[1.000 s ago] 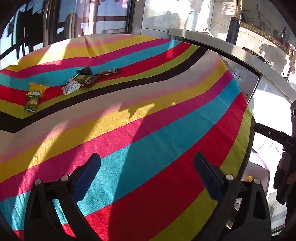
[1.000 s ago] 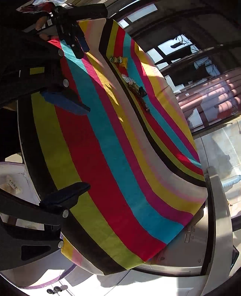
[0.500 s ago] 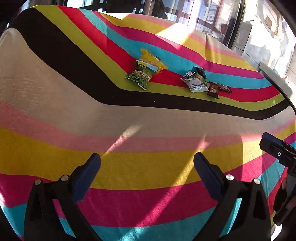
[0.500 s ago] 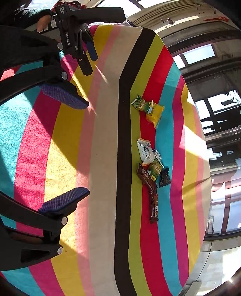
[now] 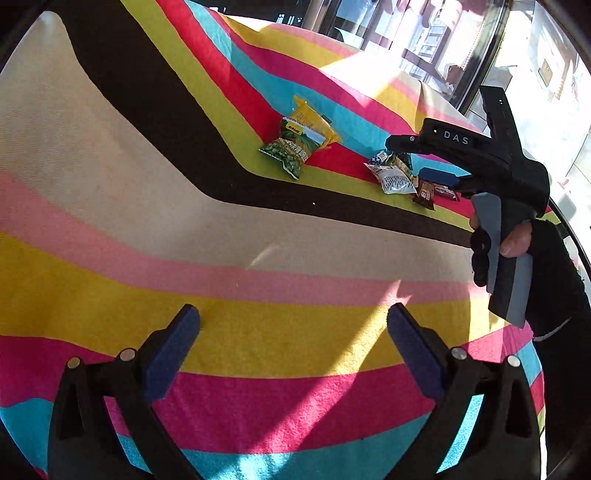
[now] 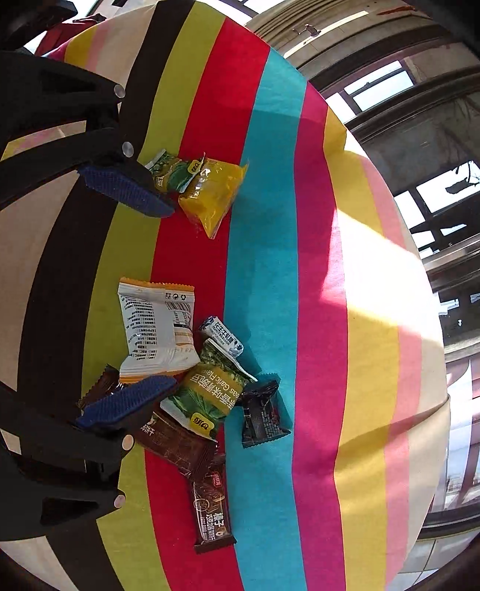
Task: Organize snacks
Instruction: 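Grasp the white printed packet with the right tool, then move the left tool toward the green pea snack pack while the right tool holds the white packet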
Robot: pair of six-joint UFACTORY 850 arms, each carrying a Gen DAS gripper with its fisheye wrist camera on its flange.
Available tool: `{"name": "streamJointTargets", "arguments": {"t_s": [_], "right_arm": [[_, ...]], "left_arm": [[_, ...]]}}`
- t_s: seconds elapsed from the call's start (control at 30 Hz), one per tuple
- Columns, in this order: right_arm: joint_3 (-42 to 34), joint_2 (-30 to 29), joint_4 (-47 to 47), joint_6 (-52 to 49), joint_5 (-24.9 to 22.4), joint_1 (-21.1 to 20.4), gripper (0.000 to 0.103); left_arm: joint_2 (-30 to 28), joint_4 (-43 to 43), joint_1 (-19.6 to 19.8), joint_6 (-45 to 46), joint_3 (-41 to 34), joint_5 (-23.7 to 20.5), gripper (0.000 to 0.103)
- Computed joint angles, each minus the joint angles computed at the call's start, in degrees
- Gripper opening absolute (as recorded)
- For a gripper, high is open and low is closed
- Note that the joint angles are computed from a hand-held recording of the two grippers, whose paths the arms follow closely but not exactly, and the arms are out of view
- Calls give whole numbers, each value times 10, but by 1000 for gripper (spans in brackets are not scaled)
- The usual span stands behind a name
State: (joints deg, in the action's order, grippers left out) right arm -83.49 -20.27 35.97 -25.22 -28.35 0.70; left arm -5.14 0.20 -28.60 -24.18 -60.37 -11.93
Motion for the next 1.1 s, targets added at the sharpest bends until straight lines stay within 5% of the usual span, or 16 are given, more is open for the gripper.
{"name": "streamJointTargets", "arguments": {"t_s": [0.47, 0.53, 0.57, 0.6, 0.87, 1.1], "right_arm": [[-46, -51, -363, 266, 1, 59, 87], [-50, -51, -358, 262, -7, 58, 78], [-42, -42, -359, 260, 3, 58, 43], [-32, -30, -341, 242, 9, 55, 36], [131, 133, -212, 80, 71, 44, 35], [272, 255, -53, -68, 72, 5, 36]], "left_arm": [[1, -24, 1, 20, 3, 6, 101], [1, -24, 1, 20, 3, 6, 101], [0, -23, 0, 19, 2, 6, 101], [0, -23, 0, 18, 2, 6, 101], [1, -16, 0, 14, 2, 4, 101], [-8, -99, 12, 79, -12, -7, 101]]}}
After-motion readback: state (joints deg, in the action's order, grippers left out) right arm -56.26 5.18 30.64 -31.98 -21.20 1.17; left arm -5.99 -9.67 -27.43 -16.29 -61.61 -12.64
